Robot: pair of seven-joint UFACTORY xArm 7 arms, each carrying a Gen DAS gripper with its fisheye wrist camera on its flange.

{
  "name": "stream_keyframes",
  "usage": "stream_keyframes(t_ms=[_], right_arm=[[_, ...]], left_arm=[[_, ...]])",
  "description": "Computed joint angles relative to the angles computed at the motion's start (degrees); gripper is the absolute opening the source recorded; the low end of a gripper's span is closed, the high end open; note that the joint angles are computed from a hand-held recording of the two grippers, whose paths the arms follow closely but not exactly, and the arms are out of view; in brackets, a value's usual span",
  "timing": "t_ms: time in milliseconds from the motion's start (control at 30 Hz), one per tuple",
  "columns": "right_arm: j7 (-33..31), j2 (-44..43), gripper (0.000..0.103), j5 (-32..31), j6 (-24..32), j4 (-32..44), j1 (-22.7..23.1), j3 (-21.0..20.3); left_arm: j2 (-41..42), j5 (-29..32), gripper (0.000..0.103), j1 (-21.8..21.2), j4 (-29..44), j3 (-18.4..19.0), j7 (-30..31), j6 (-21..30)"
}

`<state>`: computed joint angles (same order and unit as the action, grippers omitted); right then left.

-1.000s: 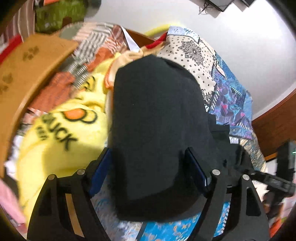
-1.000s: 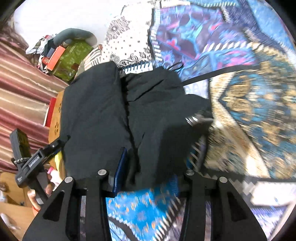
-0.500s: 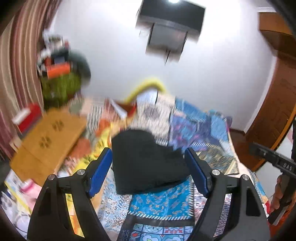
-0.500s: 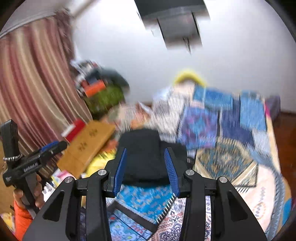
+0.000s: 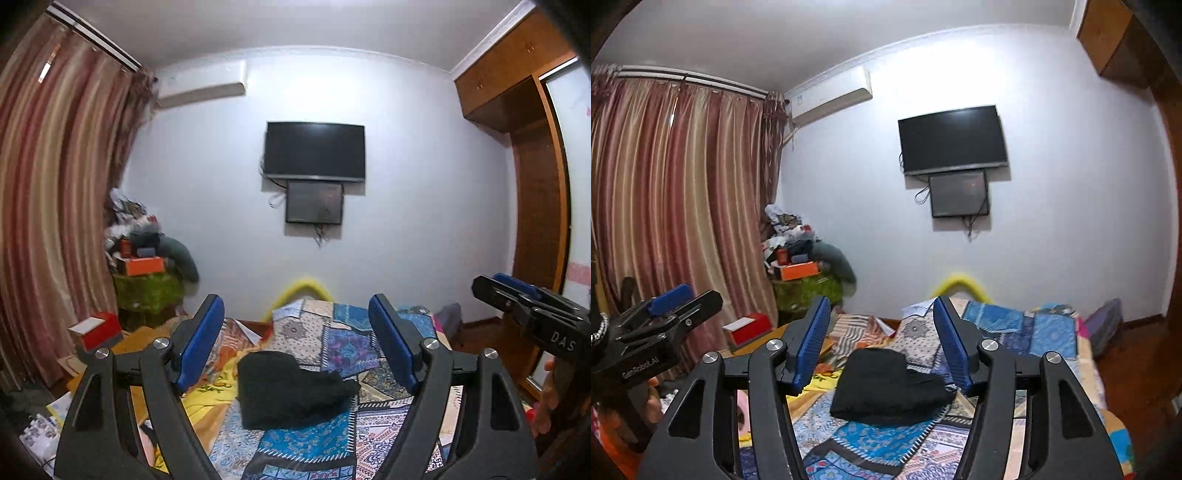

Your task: Fold large clothes

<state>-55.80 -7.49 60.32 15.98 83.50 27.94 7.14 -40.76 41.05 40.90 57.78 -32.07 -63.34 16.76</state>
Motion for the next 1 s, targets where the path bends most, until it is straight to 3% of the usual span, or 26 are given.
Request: stream_keyframes(t_ms=[67,133,200,300,500,767,1000], right_arm=[[1.4,-0.7,0.074,-1.2,-0.2,-1.2,-0.1,0.2],[3.6,-0.8,0.086,-2.7,-1.9,-2.1,-0.1,0.7],[4.5,-1.1,0.088,-4.1,-4.7,-3.0,0.3,0.9],[9.3,-1.1,0.103,-9.1,-5.0,-3.5,0.2,0.7],[12.7,-0.6,0.103,-12.8,-4.0,-2.5,0.5,-0.1],[10.1,-2.2,0.103,-10.2,-3.6,-4.8,1.9,-1.7],[10.8,-3.0,0.103,-11.9,-3.7,-5.8,2.3,-1.7]], left_arm=[[-2.7,-0.3,0.089,0.3,-2.1,-0.3,-2.1,0.1],[-4.2,-0.7,0.099,0.5,-3.4,-0.7,-2.8,0.0],[-5.5,-0.9,0.102,1.1,-3.9,-1.7,-2.9,1.1],[-5.7,-2.3,0.102,-0.9,-4.8,-1.2,-1.9,2.3],[-5.1,-3.3,0.102,-1.8,-4.9,-1.2,-1.9,3.0],[-5.3,-3.4,0.102,-3.2,-5.2,-1.0,-2.1,4.1],[-5.1,-3.0,0.102,-4.0,-5.3,-0.7,-2.3,4.8]])
